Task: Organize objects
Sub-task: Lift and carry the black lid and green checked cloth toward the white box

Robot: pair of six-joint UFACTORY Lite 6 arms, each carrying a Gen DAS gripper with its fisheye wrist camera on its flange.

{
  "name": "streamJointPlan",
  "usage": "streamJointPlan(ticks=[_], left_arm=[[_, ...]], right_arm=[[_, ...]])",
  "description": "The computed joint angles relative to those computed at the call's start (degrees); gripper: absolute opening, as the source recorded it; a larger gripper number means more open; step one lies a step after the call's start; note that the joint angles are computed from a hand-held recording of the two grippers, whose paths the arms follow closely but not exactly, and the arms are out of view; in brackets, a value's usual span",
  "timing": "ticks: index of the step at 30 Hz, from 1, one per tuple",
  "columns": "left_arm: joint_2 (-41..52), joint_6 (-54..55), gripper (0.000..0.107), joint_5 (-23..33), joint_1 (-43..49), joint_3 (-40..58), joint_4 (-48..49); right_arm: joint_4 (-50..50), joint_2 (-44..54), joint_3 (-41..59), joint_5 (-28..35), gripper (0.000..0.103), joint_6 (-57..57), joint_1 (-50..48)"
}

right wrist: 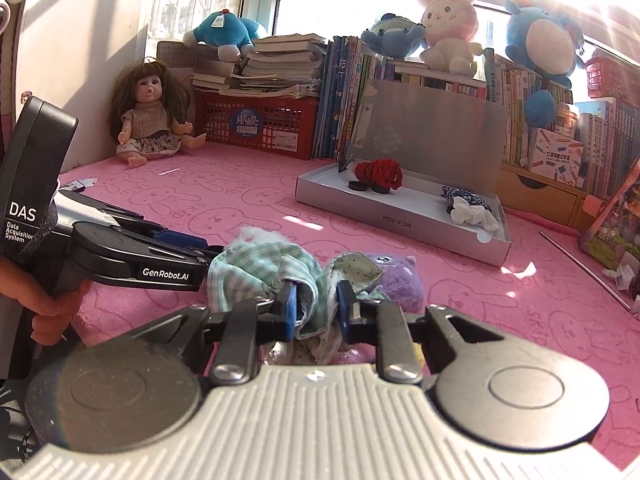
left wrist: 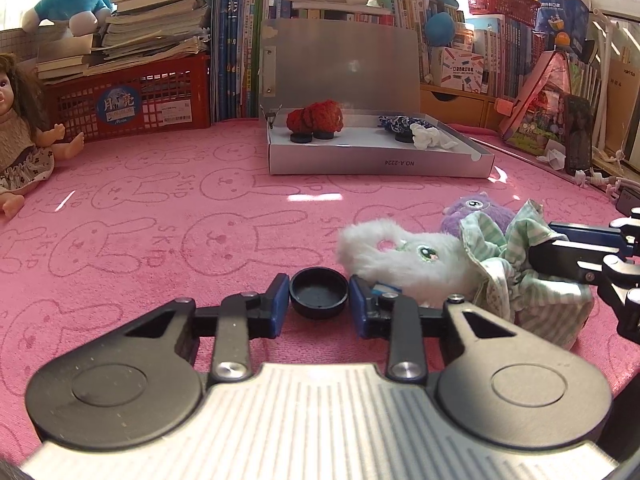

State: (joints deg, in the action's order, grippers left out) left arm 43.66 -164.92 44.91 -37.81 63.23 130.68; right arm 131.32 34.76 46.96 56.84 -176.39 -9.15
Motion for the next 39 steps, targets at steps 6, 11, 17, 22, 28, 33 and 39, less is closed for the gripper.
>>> streamJointPlan(ticks=[6, 11, 17, 22, 28, 33, 39], left_arm=[[-2.31, -0.08, 0.038, 0.57, 0.21, -0.98, -1.05], [-3.27, 0.71, 0.038, 0.59, 0.26, -0.72, -2.04], [-4.24, 1.63, 0.038, 0.86, 0.53, -0.39, -2.81], [-4.61, 2.21, 0.038, 0.06, 1.2, 0.12, -3.18], [-4.73, 3.29, 0.038, -0.93, 2.25, 1.6, -2.68], [-3.78, 5.59, 0.038, -3.05, 3.6, 5.2, -2.34], [-1.96, 8.74, 0.038, -5.55, 5.16, 11.12, -2.19]], right_arm=[[-0.59, -1.81, 0.57, 0.9, 0.016, 2.92, -1.31], [-1.12, -2.55, 2.21, 1.54, 0.016, 5.99, -2.94], [-1.26, -4.23, 3.21, 2.36, 0.016, 8.56, -4.76], [-0.34, -4.7, 4.85, 2.59, 0.016, 10.78, -6.01], [1.91, -3.56, 7.53, 0.94, 0.016, 11.11, -6.32], [3.45, -1.62, 10.57, -1.83, 0.016, 12.72, -5.6], [4.66, 1.53, 16.75, -6.14, 0.016, 15.74, -4.53]])
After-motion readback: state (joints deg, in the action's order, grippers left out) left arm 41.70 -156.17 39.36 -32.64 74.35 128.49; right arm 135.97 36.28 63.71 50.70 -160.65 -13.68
